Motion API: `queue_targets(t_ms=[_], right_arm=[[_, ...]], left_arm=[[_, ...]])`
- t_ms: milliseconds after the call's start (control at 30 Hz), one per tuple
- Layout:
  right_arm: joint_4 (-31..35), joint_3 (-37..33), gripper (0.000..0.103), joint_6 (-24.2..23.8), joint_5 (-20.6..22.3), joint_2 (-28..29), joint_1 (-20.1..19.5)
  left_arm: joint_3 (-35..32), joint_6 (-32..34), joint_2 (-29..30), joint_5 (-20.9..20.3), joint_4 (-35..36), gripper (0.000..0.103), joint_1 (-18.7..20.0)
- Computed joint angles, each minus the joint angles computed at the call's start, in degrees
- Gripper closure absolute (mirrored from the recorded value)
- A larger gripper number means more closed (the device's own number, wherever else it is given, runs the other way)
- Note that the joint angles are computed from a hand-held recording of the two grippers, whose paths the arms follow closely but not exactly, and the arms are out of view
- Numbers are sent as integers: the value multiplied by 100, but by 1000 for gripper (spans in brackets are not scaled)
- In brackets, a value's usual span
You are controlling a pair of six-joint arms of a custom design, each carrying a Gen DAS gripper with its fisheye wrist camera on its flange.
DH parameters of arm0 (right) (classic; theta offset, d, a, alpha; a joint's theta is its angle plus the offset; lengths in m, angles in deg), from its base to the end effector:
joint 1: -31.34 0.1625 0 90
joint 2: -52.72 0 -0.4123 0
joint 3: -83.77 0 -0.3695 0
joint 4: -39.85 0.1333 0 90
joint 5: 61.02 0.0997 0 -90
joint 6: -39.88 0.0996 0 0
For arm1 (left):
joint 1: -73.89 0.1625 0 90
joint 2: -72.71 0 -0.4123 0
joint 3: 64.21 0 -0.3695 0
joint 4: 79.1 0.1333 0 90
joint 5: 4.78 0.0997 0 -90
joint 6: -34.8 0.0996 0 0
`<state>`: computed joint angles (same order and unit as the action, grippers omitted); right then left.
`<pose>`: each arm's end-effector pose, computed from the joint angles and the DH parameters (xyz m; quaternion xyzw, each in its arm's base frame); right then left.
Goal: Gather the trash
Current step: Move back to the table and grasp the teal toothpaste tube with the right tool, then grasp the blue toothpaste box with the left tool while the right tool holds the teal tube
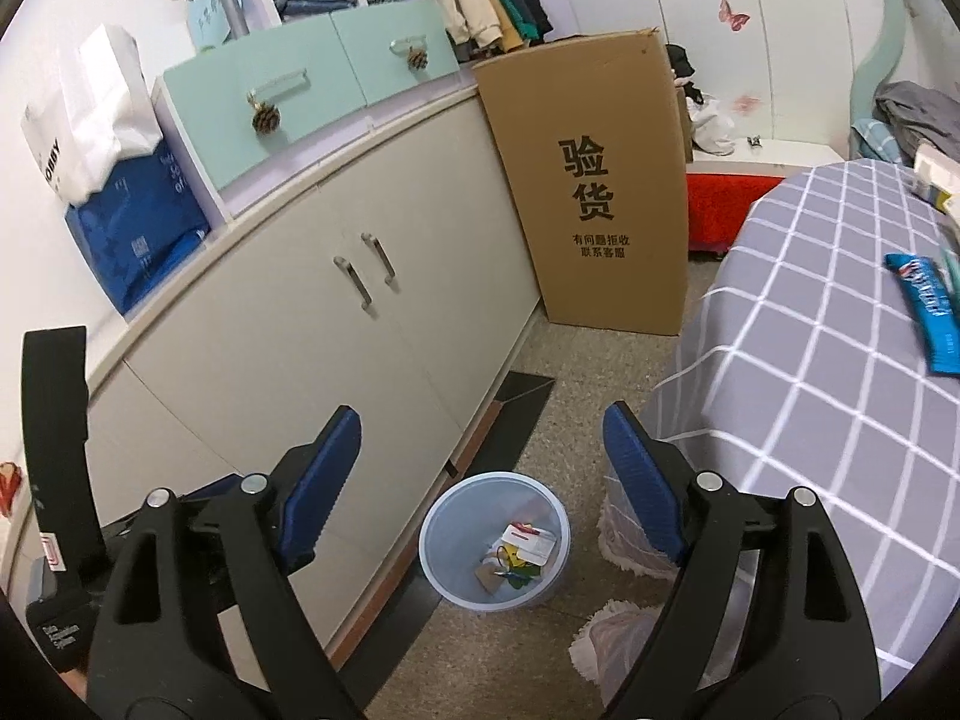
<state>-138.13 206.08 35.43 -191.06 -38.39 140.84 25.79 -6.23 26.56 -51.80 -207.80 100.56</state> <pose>0.2076 -0.3789 0.4249 0.0123 -0.8424 0.4823 0.2401 -0.4859 -0.4692 0.1223 0.1959 0.9088 -0.2635 0.2574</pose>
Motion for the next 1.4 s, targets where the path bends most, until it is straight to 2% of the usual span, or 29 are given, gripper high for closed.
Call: queue_targets(t_ms=[200, 400, 500, 600, 767, 800, 867, 900, 933, 1000, 1200, 1333, 1400], right_arm=[[184, 28, 21, 10, -357, -500, 222], [1103, -60, 21, 139, -748, -1386, 159], [1701, -105, 23, 169, -856, -1897, -66], [2316, -182, 41, 276, -797, -2261, -364], [3189, -393, 44, 262, -608, -2571, -1067], [3350, -438, 44, 225, -531, -2596, -1219], [3626, -525, 53, 199, -197, -2656, -1489], [3747, -568, 66, 168, -89, -2665, -1606], [3847, -615, 72, 125, -18, -2657, -1694], [3921, -644, 78, -1, 354, -2752, -1950], [3700, -620, 78, -307, 861, -3085, -2254], [3669, -642, 78, -428, 1654, -3397, -2786], [3515, -605, 78, -536, 1731, -3457, -2936]], left_arm=[[-169, 247, 118, -43, -46, 19, -367], [-592, 536, 498, -222, -44, 19, -715], [-843, 796, 747, -425, -124, 19, -826], [-1172, 898, 1020, -640, -40, 19, -894], [-1665, 988, 1385, -1025, 183, 19, -946], [-1769, 997, 1456, -1068, 253, 19, -963], [-2017, 1017, 1631, -1087, 436, 19, -999], [-2108, 1018, 1697, -1075, 508, 19, -1015], [-2177, 1019, 1750, -1076, 552, 19, -1026], [-2341, 1018, 1878, -1088, 643, 19, -1036], [-2865, 1162, 2291, -1128, 865, 19, -1052], [-3332, 1279, 2656, -1263, 1011, 19, -1065], [-3679, 1392, 2915, -1338, 1134, 19, -1085]])
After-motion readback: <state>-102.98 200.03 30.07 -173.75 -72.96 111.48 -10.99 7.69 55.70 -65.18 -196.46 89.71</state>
